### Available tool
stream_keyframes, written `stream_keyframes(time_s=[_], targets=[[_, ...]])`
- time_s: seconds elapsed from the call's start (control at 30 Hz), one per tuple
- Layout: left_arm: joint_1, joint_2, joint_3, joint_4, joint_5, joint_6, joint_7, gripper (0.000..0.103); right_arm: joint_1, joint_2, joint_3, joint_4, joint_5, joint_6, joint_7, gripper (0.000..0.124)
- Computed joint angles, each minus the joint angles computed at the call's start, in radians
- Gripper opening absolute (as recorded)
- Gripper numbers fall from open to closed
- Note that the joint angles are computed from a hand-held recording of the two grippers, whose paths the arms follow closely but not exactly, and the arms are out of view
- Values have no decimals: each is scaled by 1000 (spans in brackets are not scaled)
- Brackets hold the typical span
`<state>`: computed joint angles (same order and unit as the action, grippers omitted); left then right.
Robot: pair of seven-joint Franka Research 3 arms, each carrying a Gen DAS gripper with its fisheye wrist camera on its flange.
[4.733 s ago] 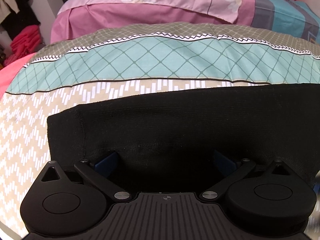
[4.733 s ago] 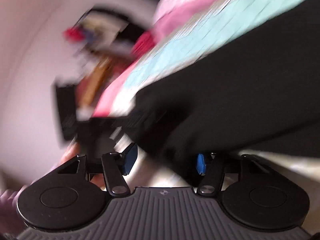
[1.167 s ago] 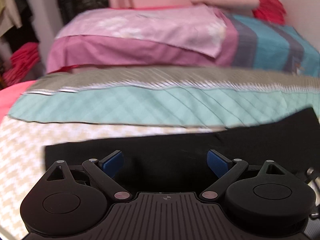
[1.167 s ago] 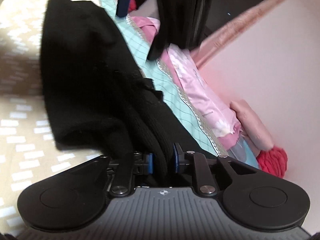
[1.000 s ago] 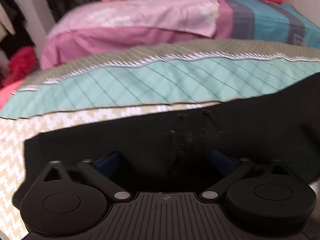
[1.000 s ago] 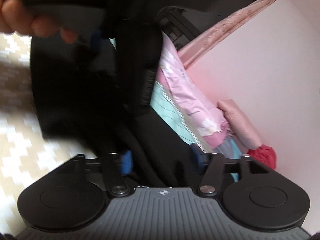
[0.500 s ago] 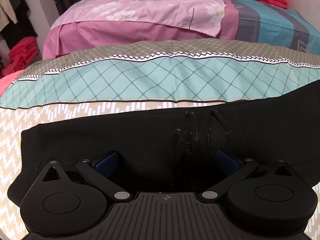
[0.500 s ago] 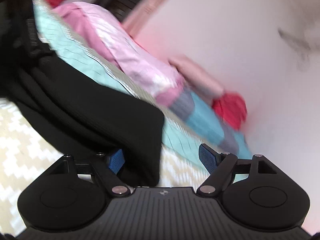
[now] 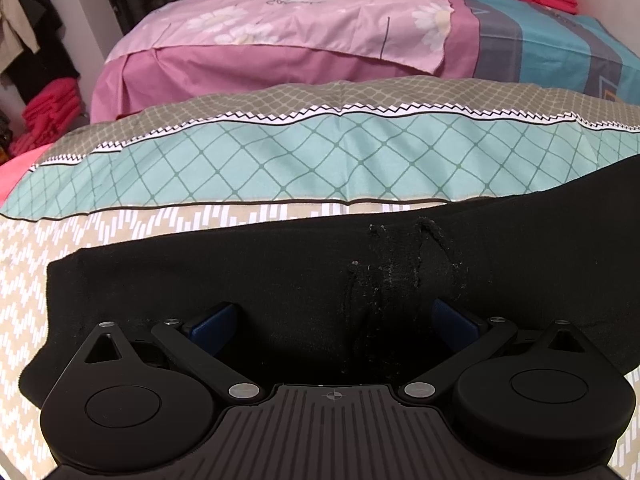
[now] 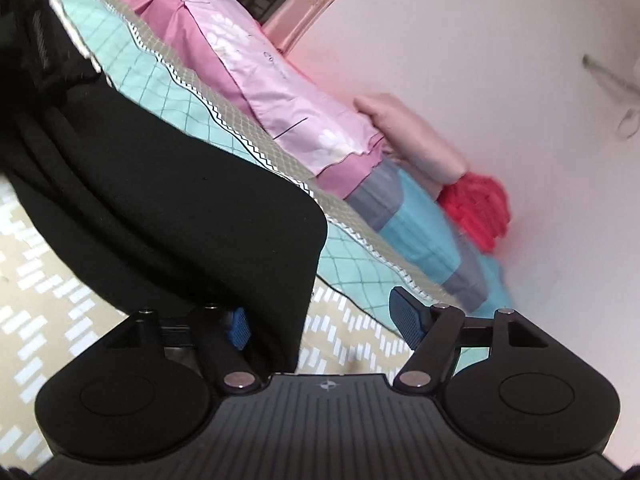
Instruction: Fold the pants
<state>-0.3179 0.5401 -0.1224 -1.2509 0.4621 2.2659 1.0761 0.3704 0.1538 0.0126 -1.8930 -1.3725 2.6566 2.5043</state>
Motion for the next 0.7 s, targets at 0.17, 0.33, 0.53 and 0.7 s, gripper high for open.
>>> stream_keyframes(time_s=[0.17, 0.33, 0.53, 0.7], targets=[[0, 6, -1, 14, -7, -14, 2, 103, -80, -116, -5, -127, 327, 341, -191, 91], [0, 8, 0, 17, -9, -17, 3, 103, -94, -22, 44, -25, 839, 369, -459, 84], [77, -76, -49, -76, -151, 44, 23, 103, -146, 141, 150, 209, 1256, 62, -758, 88], [202, -302, -88, -383, -367, 278, 87, 103, 27, 132, -4, 241, 1093, 105, -573, 91]])
